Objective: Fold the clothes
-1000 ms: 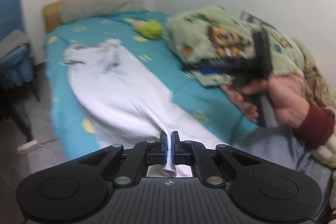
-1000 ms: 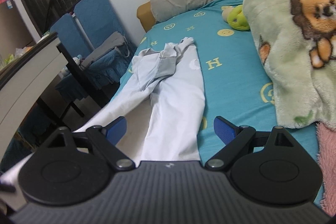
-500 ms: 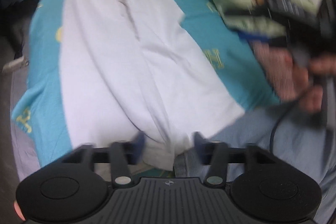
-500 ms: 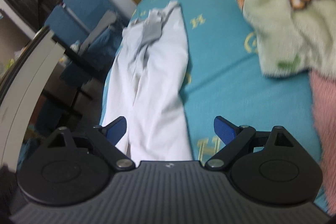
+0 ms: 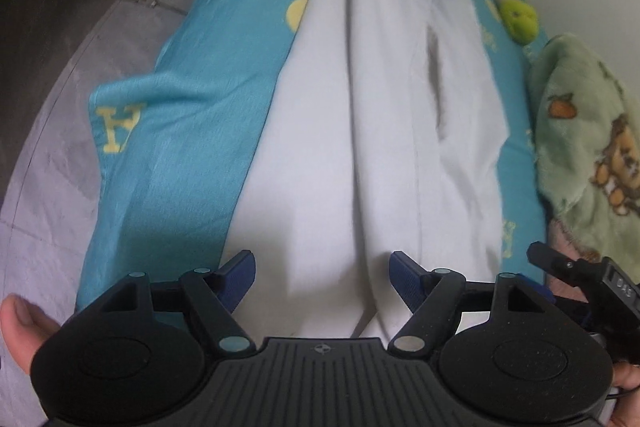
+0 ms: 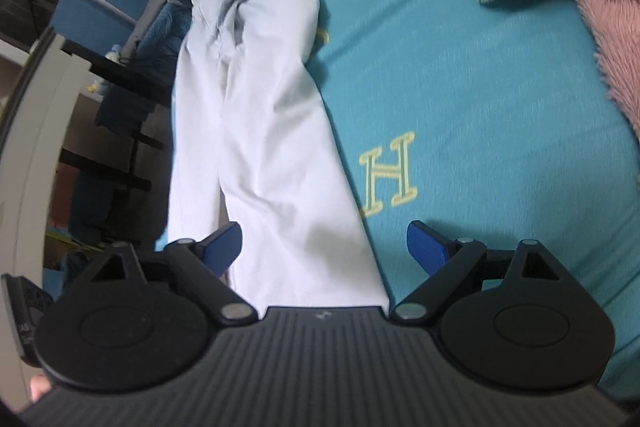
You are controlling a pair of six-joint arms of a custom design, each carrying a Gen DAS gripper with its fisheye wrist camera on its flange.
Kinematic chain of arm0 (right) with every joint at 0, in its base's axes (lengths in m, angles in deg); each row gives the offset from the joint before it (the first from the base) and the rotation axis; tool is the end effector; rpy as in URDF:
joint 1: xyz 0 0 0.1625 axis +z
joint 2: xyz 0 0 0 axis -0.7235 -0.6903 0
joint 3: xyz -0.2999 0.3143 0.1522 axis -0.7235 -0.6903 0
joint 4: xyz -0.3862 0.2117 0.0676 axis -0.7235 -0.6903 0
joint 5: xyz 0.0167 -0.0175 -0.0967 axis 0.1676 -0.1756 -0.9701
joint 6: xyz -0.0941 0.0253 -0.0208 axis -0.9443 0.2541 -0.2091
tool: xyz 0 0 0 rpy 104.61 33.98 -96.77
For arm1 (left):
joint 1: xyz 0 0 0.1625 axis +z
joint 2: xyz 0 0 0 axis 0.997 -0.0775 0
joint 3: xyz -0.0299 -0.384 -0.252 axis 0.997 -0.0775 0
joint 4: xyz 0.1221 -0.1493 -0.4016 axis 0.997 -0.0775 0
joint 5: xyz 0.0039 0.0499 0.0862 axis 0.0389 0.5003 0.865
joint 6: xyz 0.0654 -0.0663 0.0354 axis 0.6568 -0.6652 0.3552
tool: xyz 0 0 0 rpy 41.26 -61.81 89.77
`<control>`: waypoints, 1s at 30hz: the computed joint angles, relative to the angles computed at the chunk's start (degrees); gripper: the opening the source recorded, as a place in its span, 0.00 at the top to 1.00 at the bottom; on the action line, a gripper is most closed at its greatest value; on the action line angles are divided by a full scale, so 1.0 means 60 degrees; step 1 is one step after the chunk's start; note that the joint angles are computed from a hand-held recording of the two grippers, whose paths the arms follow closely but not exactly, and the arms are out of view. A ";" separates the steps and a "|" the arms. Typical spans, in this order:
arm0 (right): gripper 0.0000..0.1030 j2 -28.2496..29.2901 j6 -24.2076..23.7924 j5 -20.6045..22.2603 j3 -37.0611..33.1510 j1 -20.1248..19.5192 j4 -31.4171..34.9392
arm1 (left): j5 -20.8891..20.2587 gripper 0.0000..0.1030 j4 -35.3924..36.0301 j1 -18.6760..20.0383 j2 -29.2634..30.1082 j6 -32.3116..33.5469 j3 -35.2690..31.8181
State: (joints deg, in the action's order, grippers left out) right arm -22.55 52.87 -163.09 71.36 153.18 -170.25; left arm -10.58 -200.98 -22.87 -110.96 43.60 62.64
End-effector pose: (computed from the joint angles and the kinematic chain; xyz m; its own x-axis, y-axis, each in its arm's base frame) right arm 0.3351 -0.7283 0.1357 -0.9855 -0.0396 0.1648 -0.0938 0.9373 -0.3356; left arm -0.1079 -0.6218 0.3846 -0.8741 -0.3894 -0.2906 -0.2070 0.8395 -0.5024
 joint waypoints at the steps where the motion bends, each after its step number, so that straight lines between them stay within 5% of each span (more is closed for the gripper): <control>1: 0.12 0.0007 -0.0021 -0.0109 0.0027 0.0039 0.0018 | 0.0040 0.26 0.0048 -0.0020 -0.0020 0.0015 0.0009; 8: 0.12 0.0119 -0.0088 -0.0682 -0.0046 0.0191 0.0388 | 0.0054 0.22 0.0243 -0.0098 -0.0089 -0.0193 0.0090; 19: 0.12 0.0062 -0.0124 -0.0489 -0.0025 0.0170 0.0653 | -0.0088 0.25 0.0326 -0.0167 -0.0071 -0.0015 0.0155; 26: 0.23 0.0003 0.0054 -0.0241 0.0039 0.0112 0.0707 | 0.0782 0.29 -0.0841 -0.0305 -0.0497 -0.0930 0.0755; 30: 0.23 -0.0011 0.0082 -0.0073 0.0061 0.0089 0.0713 | 0.1029 0.29 -0.0096 -0.0378 -0.0306 -0.1230 0.0535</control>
